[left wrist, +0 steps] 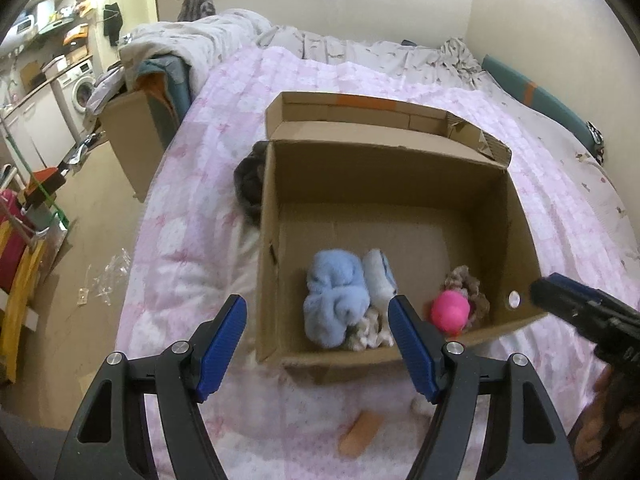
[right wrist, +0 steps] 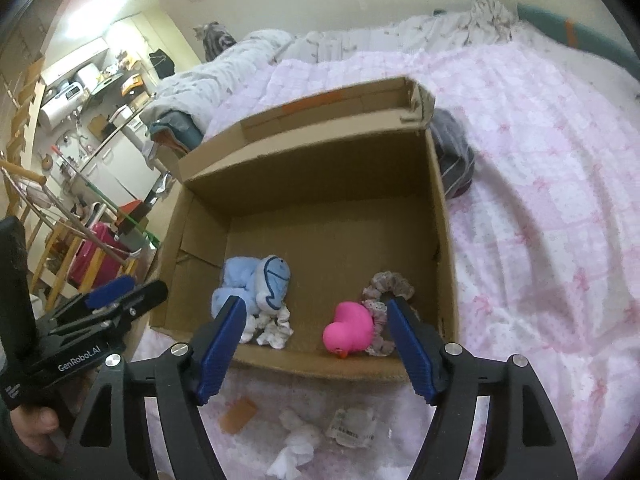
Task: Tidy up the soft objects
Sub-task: 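Withdraw both tools from the box toward the remaining items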
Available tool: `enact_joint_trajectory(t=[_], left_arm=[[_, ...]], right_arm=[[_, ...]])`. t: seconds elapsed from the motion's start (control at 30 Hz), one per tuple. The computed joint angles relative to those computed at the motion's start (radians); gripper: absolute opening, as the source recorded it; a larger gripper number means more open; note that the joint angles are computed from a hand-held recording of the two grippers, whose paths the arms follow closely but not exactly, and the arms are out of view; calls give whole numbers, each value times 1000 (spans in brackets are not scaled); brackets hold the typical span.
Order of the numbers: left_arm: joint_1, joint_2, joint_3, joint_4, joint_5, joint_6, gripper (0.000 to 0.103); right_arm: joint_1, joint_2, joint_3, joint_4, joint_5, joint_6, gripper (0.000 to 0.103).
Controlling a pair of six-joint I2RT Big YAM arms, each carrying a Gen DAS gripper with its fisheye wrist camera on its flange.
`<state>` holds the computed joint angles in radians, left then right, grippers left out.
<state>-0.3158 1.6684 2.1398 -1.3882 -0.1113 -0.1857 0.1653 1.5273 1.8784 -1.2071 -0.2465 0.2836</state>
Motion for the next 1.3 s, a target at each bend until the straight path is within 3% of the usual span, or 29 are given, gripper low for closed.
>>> enact_joint_trajectory(t=[0.2,0.6,1.07,1.3], left_arm=[[14,-67,-73,16,-1,-19,71],[35,-166,-191,13,13,-76,71],[40,-183,-241,-39,-4,-128,71],[24,-138,-247,-103,68,-105,71]], right_arm=[[-5,-78,-77,21,-12,59,77],[24,-164,-148,10,12,89,77],[61,-227,-206,5,64,131,77],[60,-214,-210,-46,92,120,77]])
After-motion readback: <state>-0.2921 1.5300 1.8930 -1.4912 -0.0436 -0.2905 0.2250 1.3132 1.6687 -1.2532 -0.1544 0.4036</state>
